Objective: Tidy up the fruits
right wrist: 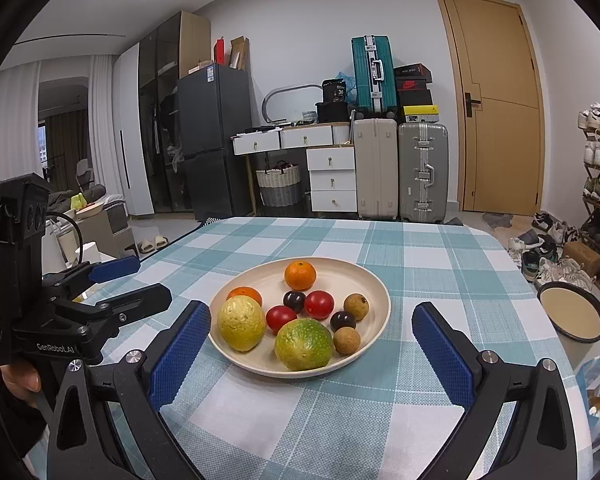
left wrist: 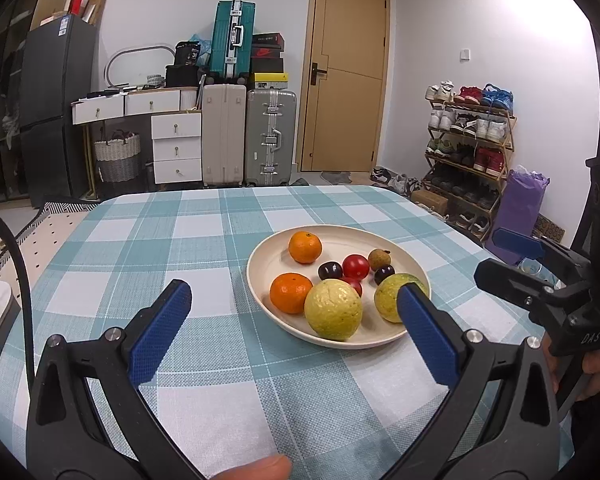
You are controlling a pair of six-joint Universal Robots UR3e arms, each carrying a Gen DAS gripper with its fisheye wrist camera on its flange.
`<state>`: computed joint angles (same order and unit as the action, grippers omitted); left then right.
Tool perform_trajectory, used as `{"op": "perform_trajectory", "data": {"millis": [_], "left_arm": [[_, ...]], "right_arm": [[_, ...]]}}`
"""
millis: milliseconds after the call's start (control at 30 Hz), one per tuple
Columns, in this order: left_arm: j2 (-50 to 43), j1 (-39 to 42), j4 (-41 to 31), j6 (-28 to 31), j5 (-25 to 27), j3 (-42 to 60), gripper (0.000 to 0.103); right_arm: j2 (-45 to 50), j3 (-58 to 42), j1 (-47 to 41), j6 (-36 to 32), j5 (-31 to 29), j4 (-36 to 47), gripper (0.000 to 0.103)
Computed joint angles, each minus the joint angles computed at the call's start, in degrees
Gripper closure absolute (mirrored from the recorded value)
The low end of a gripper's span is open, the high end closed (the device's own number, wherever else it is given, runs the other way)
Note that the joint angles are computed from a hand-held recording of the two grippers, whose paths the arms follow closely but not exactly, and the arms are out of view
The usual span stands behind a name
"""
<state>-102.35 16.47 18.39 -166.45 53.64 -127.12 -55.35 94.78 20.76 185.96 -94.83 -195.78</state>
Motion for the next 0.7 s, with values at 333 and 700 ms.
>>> {"op": "perform_trajectory", "data": {"millis": [333, 700], "left_arm": [[-0.2, 0.0, 0.5, 0.0, -0.2, 0.1, 0.000], [-0.1, 0.0, 0.6, 0.0, -0.3, -0.1, 0.000]], "right_arm": [[0.2, -0.2, 0.1, 0.0, -0.1, 0.0, 0.000], [0.2, -0.2, 0.1, 0.0, -0.1, -0.1, 0.000]]}}
